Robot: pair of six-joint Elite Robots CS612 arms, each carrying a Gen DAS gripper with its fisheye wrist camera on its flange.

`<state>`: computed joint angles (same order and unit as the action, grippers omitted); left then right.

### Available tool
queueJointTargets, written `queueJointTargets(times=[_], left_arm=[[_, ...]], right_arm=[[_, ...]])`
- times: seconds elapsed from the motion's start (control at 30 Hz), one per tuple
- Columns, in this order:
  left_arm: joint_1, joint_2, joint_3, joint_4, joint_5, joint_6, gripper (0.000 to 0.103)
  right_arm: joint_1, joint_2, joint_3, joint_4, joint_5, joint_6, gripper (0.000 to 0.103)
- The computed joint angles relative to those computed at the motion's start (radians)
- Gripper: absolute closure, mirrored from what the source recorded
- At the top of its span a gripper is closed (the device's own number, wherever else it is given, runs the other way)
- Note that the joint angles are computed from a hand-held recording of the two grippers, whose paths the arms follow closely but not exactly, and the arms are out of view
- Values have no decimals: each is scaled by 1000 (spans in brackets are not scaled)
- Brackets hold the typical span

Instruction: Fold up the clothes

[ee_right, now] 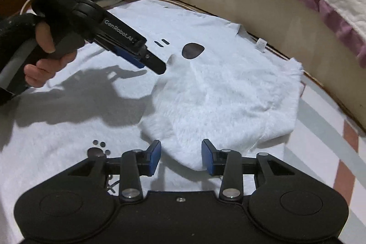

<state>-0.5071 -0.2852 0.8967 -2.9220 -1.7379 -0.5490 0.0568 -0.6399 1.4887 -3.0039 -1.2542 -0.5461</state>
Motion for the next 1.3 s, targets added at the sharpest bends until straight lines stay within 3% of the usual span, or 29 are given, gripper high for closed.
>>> queueJointTargets(times=[0.1,0.23,0.37,0.43,0.47,0.5,0.53,0.6,0.67,0.73,0.83,0.93,1.03,1.13,1.3], left_arm=[[3,0,4,2,0,-14,49],[5,0,3,11,1,-25,48],[4,-2,8,15,5,-20,48],[3,-3,9,16,11,-19,48],[3,-4,11,16,15,-19,48],[2,-7,15,14,21,-20,48],[2,-11,23,11,29,-18,48],[1,-20,40,7,57,-10,48],[0,-25,50,3,88,-8,48],[2,-24,49,4,103,-17,48],[5,-19,43,4,100,-23,48],[0,-19,42,7,115,-7,48],[-4,-21,45,9,129,13,48],[-5,-21,47,8,128,17,48],[-4,-22,47,10,124,11,48]], right_arm=[[19,10,-12,14,-33,-52,48],[49,41,-30,-36,-121,-148,46],[47,61,-18,-148,-139,-73,46],[44,81,-31,-187,-157,-34,49],[38,92,-45,-192,-143,-17,73],[26,100,-68,-168,-97,19,99],[14,109,-86,-163,-56,73,101],[-20,109,-93,-245,-24,271,101],[-55,98,-77,-358,-82,452,101],[-87,88,-67,-420,-201,588,101],[-130,87,-71,-407,-347,771,100],[-154,105,-96,-298,-378,839,101],[-149,132,-135,-190,-416,866,101],[-147,151,-150,-185,-436,950,101],[-128,140,-158,-138,-531,882,98]])
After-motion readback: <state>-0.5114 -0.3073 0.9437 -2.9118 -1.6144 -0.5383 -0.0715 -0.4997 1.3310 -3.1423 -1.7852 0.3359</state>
